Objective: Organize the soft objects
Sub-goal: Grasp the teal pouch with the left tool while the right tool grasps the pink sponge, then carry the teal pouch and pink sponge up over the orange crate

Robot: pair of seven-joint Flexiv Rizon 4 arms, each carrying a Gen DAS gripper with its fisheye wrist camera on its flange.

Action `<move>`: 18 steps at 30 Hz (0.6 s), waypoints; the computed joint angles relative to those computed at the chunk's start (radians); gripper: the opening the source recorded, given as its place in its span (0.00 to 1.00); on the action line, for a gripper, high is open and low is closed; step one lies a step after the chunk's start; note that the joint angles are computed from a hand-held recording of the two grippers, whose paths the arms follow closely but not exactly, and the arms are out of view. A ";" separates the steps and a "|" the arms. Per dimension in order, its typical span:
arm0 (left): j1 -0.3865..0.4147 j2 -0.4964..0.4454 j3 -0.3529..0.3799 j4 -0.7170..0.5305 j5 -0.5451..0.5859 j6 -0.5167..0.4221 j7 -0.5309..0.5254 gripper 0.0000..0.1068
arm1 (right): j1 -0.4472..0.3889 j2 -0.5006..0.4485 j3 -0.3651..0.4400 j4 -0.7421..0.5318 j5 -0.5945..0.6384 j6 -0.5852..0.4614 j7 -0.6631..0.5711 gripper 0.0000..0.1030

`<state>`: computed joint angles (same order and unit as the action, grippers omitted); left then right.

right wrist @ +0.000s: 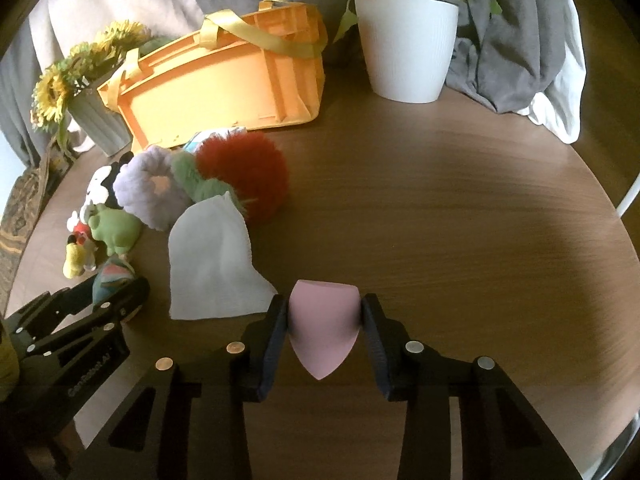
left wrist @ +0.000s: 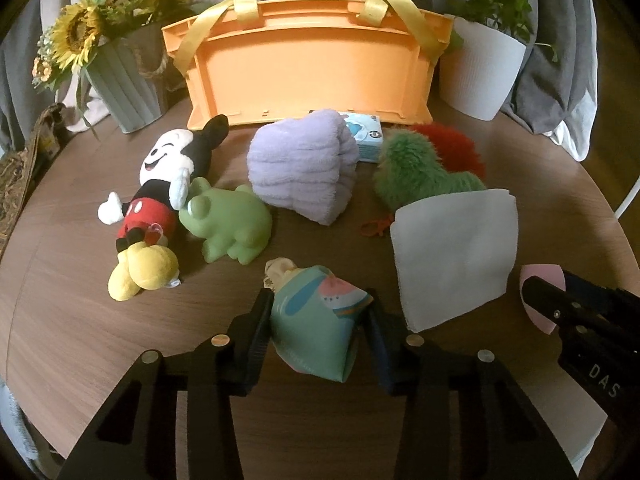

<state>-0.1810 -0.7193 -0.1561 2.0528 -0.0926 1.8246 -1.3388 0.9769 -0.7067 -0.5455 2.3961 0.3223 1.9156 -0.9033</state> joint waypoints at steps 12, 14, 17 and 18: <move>0.133 0.049 -0.126 0.034 0.066 0.000 0.017 0.38 | 0.093 0.041 -0.086 0.026 0.018 -0.001 -0.010 0.37; 0.169 0.061 -0.158 0.046 0.085 0.012 0.020 0.38 | 0.121 0.045 -0.113 0.027 0.024 -0.002 -0.012 0.37; 0.236 0.074 -0.220 0.056 0.115 0.020 0.022 0.38 | 0.164 0.053 -0.157 0.027 0.030 0.000 -0.019 0.37; 0.268 0.078 -0.251 0.061 0.131 0.025 0.024 0.38 | 0.179 0.056 -0.172 0.027 0.032 0.000 -0.021 0.37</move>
